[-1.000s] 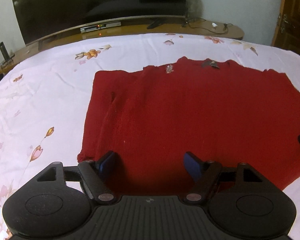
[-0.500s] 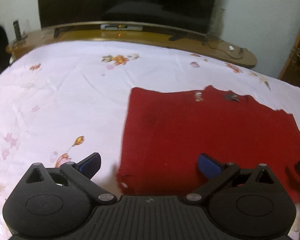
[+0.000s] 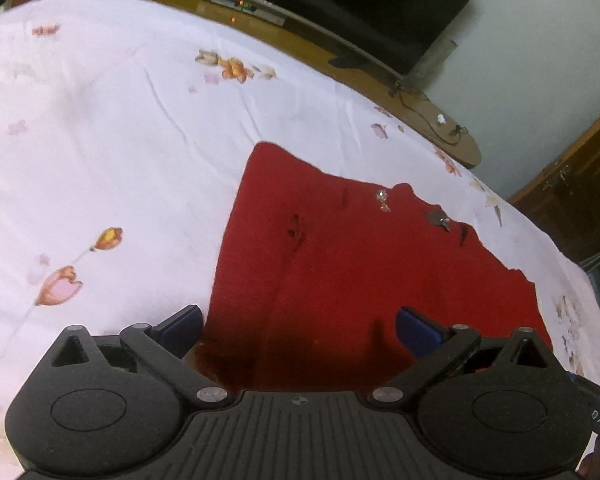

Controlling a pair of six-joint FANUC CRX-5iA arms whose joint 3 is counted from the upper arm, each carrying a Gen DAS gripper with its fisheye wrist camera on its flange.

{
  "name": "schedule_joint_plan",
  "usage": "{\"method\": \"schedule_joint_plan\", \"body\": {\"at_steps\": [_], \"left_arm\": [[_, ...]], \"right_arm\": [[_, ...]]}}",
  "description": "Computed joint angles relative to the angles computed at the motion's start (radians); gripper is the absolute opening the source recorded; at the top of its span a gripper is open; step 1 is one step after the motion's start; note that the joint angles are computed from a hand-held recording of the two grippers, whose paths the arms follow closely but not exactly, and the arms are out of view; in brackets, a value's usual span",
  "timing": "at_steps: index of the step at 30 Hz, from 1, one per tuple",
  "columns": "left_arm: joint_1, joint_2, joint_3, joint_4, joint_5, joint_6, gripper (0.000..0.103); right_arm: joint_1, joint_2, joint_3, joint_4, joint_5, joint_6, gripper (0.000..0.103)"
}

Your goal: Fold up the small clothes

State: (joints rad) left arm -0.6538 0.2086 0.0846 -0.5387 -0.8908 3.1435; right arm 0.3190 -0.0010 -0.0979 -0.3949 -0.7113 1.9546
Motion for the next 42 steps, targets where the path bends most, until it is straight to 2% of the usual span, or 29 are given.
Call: {"method": "schedule_joint_plan", "body": {"at_steps": [6,11,12,13,15,20,24,27,30,32,34,37,42], "left_arm": [[-0.019,0.02,0.004,-0.08,0.017,0.069,0.101],[-0.016,0.0,-0.023,-0.103,0.055,0.149,0.07],[-0.013,-0.007,-0.033,-0.099,0.067,0.156,0.06],[-0.01,-0.016,-0.044,-0.097,0.077,0.163,0.045],[0.004,-0.033,-0.075,-0.073,0.116,0.161,0.031],[0.013,-0.026,-0.091,-0.069,0.141,0.176,0.035],[0.004,-0.001,-0.046,-0.064,0.089,0.161,0.036],[-0.006,0.002,-0.02,-0.068,0.044,0.175,0.029],[-0.025,0.003,0.009,-0.1,0.007,0.18,0.029],[-0.035,0.003,0.027,-0.12,-0.004,0.182,0.028],[-0.04,0.011,0.049,-0.126,-0.016,0.158,0.025],[-0.04,0.017,0.07,-0.12,-0.006,0.141,0.023],[-0.064,0.041,0.141,-0.154,0.037,0.116,0.021]], "right_arm": [[-0.024,0.045,0.052,-0.062,-0.044,0.07,0.038],[-0.042,0.07,0.084,-0.101,-0.076,0.11,0.038],[-0.045,0.073,0.089,-0.106,-0.081,0.116,0.038],[-0.049,0.075,0.094,-0.113,-0.087,0.123,0.038],[-0.054,0.077,0.101,-0.122,-0.093,0.133,0.038],[-0.06,0.09,0.115,-0.14,-0.103,0.157,0.038],[-0.047,0.103,0.12,-0.119,-0.099,0.149,0.038],[-0.035,0.108,0.122,-0.106,-0.086,0.142,0.038],[-0.028,0.111,0.124,-0.101,-0.071,0.146,0.038],[-0.012,0.119,0.114,-0.064,-0.044,0.121,0.038],[0.023,0.146,0.102,0.042,-0.03,0.052,0.039],[0.033,0.149,0.096,0.061,-0.02,0.057,0.04],[-0.07,0.144,0.171,-0.157,-0.134,0.136,0.041]]}}
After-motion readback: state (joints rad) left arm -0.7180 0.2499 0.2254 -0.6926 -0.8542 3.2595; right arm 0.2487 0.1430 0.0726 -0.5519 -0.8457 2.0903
